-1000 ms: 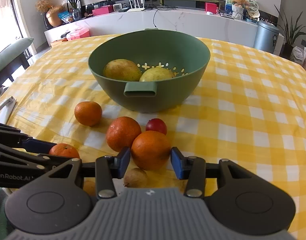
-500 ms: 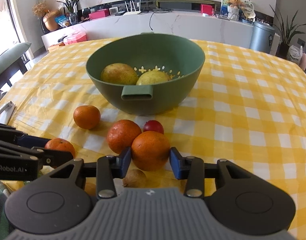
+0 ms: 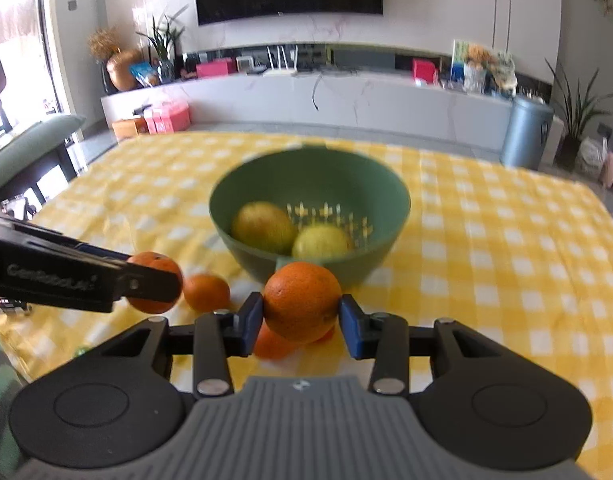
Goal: Organize fruits
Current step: 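Carry the left tool's orange over the bowl while the right tool carries its orange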
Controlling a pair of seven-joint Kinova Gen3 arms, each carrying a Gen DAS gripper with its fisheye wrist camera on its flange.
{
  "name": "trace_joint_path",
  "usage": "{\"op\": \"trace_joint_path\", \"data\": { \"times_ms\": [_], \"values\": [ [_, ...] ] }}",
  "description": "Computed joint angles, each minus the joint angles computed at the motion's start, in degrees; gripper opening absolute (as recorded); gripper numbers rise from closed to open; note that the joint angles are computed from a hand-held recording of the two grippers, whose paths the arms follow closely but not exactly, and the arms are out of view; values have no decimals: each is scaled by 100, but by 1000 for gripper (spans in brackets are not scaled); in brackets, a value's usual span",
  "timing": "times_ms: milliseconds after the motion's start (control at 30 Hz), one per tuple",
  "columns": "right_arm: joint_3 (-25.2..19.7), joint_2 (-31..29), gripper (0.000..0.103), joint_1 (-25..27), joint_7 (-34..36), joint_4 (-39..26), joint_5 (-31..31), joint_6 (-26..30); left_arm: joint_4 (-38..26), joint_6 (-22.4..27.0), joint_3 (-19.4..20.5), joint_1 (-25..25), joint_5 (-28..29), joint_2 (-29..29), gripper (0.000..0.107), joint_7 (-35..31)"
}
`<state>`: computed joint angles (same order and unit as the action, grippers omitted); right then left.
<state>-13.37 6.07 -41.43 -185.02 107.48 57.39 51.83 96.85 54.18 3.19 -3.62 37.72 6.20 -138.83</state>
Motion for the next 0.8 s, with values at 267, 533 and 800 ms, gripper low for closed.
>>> {"op": "trace_joint_path", "data": {
  "times_ms": [267, 533, 800],
  "values": [
    [60, -62, 38, 175, 435, -231, 180, -18, -388, -152, 138, 148, 101, 127, 47, 79],
    [250, 117, 38, 452, 1103, -499, 51, -242, -868, -285, 300, 337, -172, 506, 47, 542],
    [574, 490, 38, 659, 1794, -818, -276, -548, -1392, -282, 457, 473, -657, 1032, 47, 1103]
  ]
}}
